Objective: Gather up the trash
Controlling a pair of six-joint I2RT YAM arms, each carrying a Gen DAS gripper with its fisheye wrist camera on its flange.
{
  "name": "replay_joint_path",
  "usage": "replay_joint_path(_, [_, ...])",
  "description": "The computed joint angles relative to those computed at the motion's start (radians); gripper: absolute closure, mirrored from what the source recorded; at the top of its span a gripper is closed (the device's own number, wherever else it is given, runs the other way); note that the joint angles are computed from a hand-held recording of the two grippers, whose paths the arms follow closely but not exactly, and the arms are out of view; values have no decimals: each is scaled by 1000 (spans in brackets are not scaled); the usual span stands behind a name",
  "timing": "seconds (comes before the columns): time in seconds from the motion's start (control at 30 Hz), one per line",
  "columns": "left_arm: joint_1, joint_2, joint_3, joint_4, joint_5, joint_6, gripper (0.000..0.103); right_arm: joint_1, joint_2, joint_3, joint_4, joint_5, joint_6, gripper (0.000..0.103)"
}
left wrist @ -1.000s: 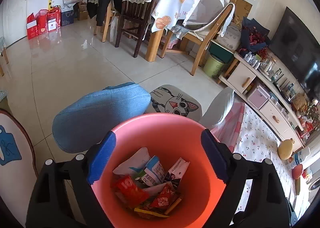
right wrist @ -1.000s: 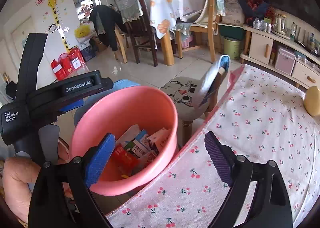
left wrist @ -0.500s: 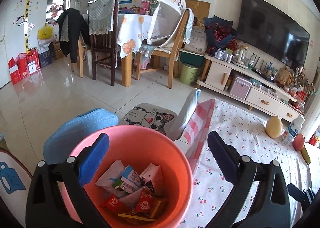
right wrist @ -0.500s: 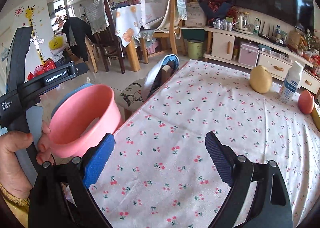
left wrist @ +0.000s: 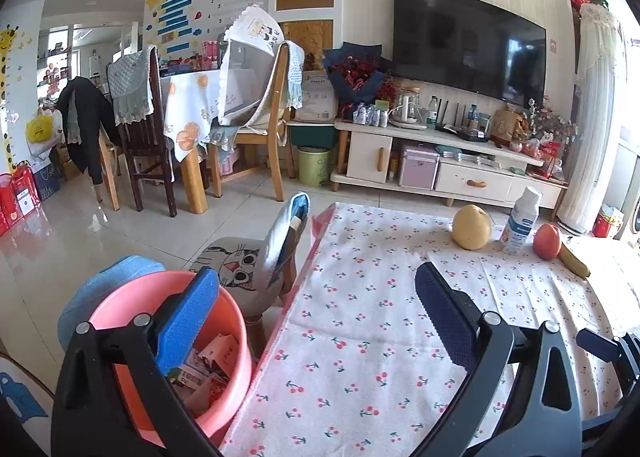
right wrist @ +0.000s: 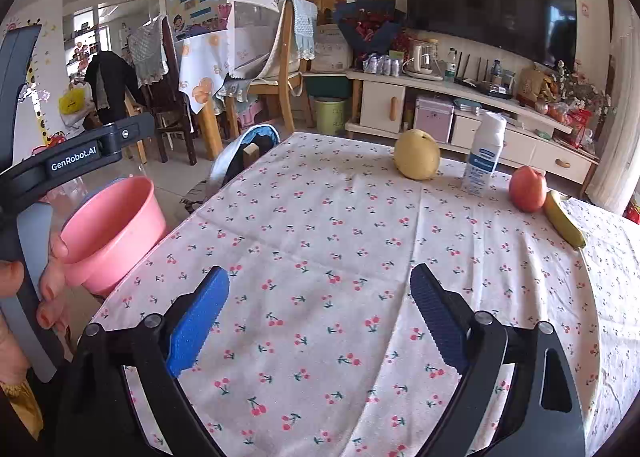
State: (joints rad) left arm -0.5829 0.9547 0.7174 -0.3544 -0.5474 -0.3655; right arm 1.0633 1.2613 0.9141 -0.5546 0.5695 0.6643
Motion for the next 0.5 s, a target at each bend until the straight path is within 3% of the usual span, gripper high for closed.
replay_joint_path(0.5, [-415,206,198,-116,-324,-156,4,-86,-348,-176,-141,121,-25,8])
